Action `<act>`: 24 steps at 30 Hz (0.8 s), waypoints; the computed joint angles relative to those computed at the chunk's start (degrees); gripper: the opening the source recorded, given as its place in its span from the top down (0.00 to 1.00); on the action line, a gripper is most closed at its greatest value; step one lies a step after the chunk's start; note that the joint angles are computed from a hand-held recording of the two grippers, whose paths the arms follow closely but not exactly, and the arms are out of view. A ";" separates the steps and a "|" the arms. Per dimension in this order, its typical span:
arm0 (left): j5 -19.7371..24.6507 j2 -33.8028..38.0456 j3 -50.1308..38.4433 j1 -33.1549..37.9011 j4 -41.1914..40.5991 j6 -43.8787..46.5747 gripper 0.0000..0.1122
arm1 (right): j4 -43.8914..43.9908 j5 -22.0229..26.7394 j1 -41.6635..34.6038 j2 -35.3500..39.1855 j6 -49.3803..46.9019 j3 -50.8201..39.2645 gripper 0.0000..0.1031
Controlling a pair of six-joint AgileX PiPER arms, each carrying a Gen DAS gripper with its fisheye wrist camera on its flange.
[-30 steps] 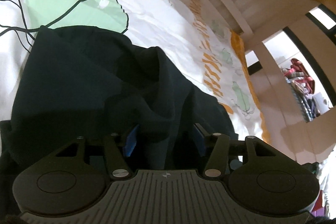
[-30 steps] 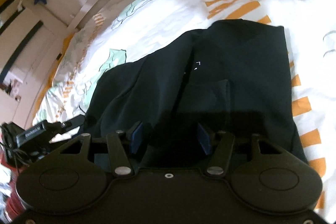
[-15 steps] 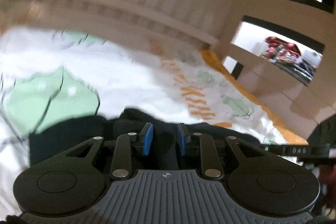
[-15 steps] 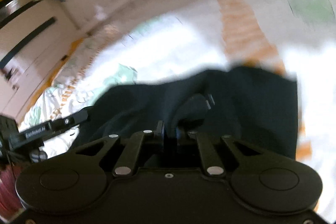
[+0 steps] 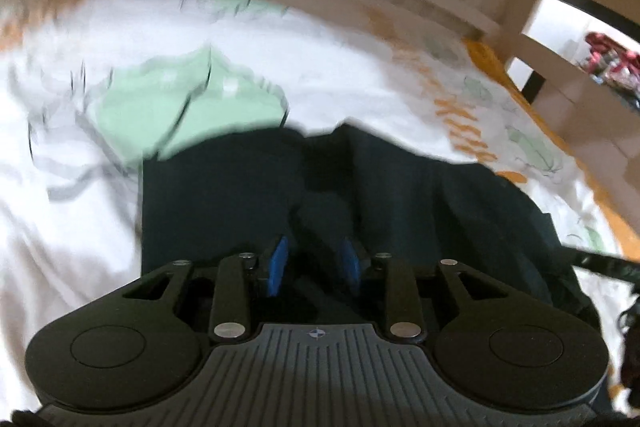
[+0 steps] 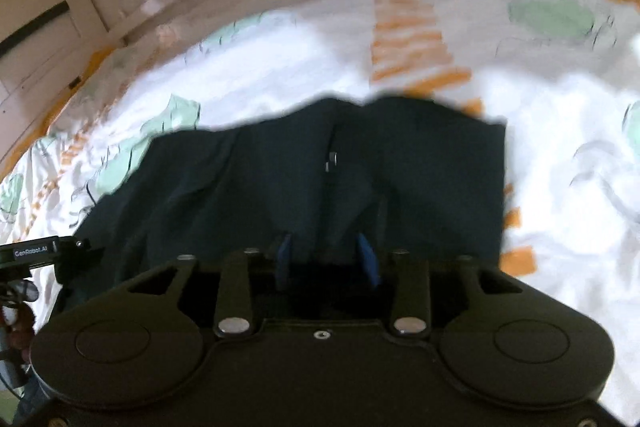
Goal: Fold large clothes
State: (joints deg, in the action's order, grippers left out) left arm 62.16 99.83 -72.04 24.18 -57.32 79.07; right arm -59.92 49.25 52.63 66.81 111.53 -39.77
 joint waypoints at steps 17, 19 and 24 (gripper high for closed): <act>-7.72 -6.05 9.88 -1.59 -2.33 5.88 0.60 | -4.17 -2.39 4.16 20.32 -4.13 -10.47 0.39; -8.39 -5.49 9.22 -1.62 -1.18 3.92 0.55 | -6.56 -0.58 5.36 21.82 -2.72 -10.40 0.39; -6.57 -7.17 9.76 0.07 -1.67 4.83 0.35 | -4.08 0.46 6.11 20.09 -4.03 -10.71 0.38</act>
State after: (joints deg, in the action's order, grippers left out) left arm 55.59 92.65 -62.27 24.25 -58.99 83.90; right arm -64.00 49.71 58.74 86.90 107.50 -50.48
